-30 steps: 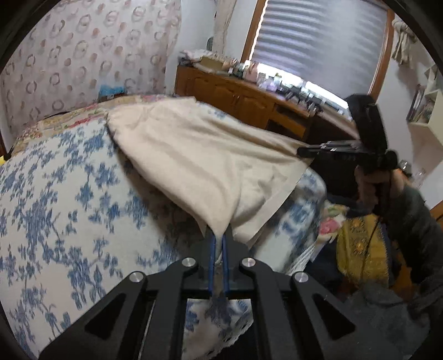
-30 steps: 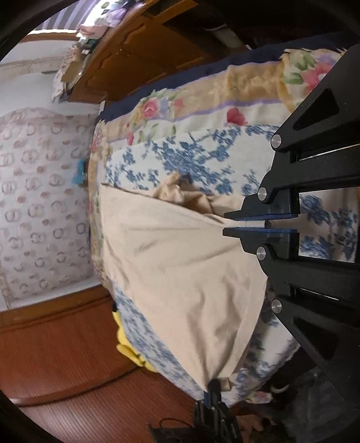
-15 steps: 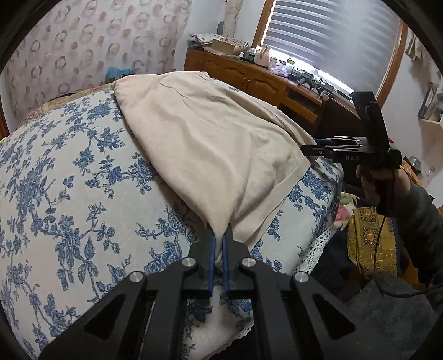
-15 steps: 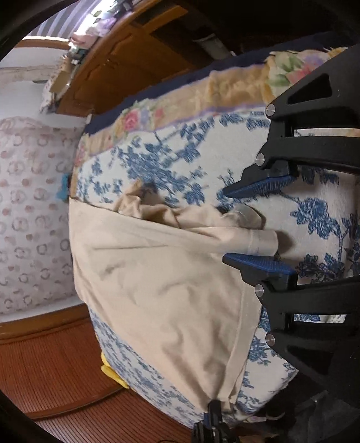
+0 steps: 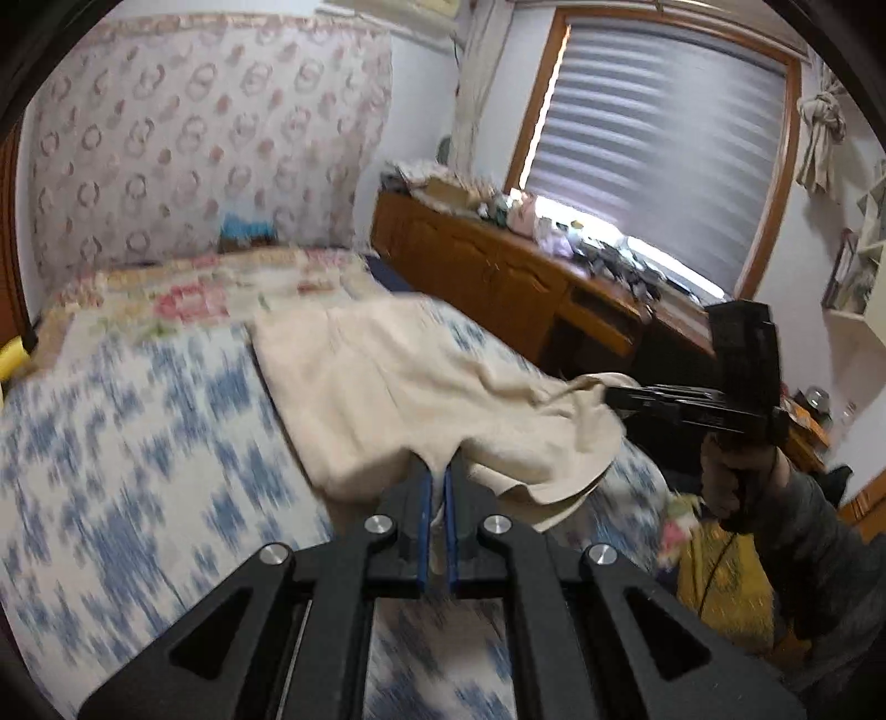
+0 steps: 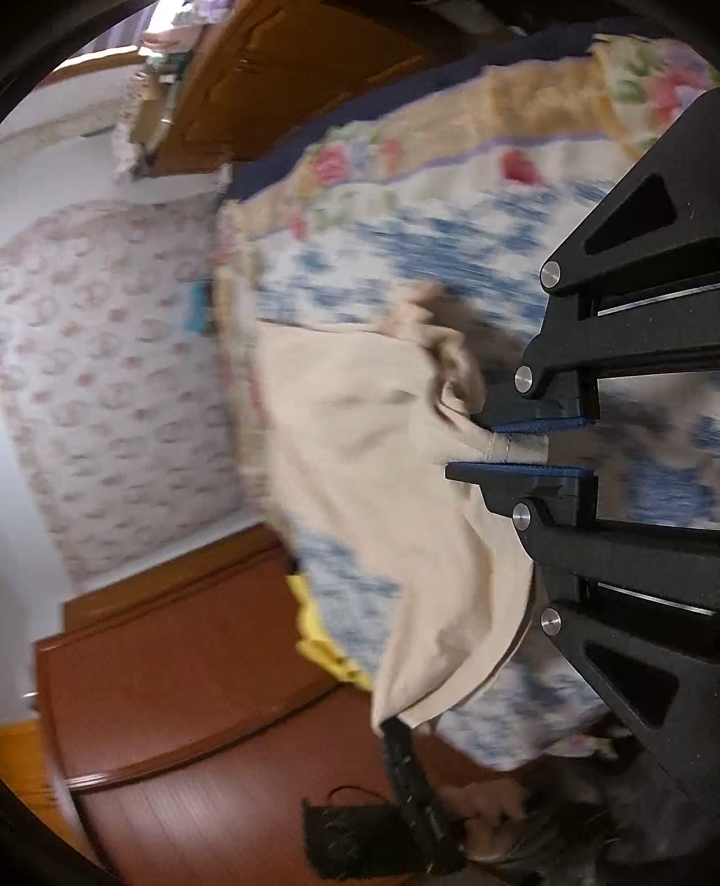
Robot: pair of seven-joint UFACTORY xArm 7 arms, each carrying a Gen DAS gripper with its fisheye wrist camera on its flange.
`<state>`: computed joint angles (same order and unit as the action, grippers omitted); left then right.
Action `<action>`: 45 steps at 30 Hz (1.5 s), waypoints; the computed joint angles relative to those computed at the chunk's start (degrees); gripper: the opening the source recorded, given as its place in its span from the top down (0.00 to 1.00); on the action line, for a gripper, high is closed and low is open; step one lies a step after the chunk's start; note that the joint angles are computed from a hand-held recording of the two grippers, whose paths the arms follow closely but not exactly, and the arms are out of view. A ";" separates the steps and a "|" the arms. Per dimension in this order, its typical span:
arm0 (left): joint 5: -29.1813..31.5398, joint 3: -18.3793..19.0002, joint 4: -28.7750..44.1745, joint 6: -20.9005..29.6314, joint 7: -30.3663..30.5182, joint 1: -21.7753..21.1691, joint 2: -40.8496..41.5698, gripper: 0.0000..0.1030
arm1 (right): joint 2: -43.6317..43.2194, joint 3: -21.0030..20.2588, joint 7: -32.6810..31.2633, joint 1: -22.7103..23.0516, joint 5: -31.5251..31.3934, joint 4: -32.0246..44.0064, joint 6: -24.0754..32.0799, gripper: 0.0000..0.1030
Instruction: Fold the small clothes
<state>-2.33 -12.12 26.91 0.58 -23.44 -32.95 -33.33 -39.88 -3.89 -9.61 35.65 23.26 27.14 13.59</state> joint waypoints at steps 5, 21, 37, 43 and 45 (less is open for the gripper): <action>0.63 3.82 7.24 -1.35 3.45 2.39 7.35 0.99 | 9.67 -3.71 -4.70 2.17 0.26 9.68 -3.21 0.94; -13.61 7.91 35.62 6.41 22.04 9.45 37.99 0.97 | 46.84 -6.83 -18.58 -3.14 11.21 46.57 8.53 0.94; -22.58 0.27 34.79 14.96 35.83 15.76 39.17 0.48 | 47.47 1.93 -16.33 -13.80 4.19 46.09 8.42 0.52; -14.05 1.75 39.45 16.25 27.78 14.70 44.55 0.48 | 49.63 5.82 -15.76 -17.63 0.47 46.68 13.98 0.50; -9.49 3.18 41.91 16.07 23.90 13.69 46.50 0.48 | 51.89 7.71 -16.77 -19.59 1.99 49.07 15.92 0.50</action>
<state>-11.83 -8.95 68.82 16.64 0.46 -19.26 13.17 12.01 3.81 -26.38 16.06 25.24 76.21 29.51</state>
